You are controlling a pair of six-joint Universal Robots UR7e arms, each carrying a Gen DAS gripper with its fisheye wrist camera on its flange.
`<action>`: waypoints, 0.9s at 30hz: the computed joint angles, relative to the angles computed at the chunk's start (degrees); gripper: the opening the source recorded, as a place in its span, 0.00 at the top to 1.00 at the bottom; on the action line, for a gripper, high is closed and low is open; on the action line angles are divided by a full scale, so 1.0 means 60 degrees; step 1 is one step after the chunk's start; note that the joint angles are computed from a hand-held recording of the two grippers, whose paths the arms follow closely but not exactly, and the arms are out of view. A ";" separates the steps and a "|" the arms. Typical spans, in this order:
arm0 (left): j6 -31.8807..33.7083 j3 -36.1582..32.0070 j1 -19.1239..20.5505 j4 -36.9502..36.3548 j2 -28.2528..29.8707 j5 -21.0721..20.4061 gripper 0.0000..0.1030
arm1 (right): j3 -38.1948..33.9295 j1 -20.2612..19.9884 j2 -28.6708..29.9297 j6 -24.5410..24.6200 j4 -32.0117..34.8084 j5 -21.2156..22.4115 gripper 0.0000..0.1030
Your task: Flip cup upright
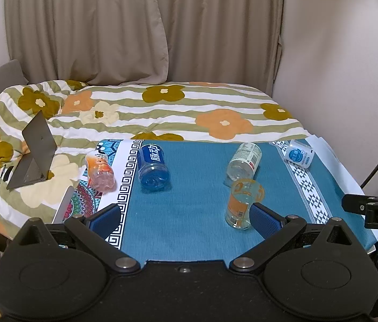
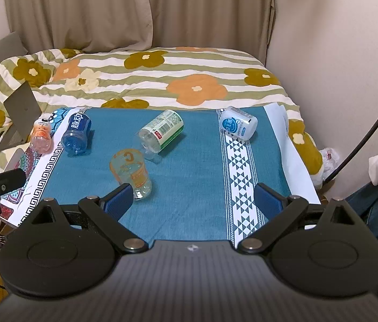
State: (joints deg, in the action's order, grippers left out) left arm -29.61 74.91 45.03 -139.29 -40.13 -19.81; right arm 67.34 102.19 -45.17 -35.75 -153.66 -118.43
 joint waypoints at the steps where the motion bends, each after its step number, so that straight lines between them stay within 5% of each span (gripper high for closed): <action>1: -0.0006 0.0004 -0.0002 -0.0003 -0.0001 0.0012 0.00 | -0.0019 0.0002 0.0006 0.0006 0.0030 -0.0001 0.00; 27: -0.0097 -0.0051 0.0054 0.0171 0.0009 0.0223 0.00 | -0.0121 -0.0016 0.0092 0.0056 0.0116 -0.0014 0.00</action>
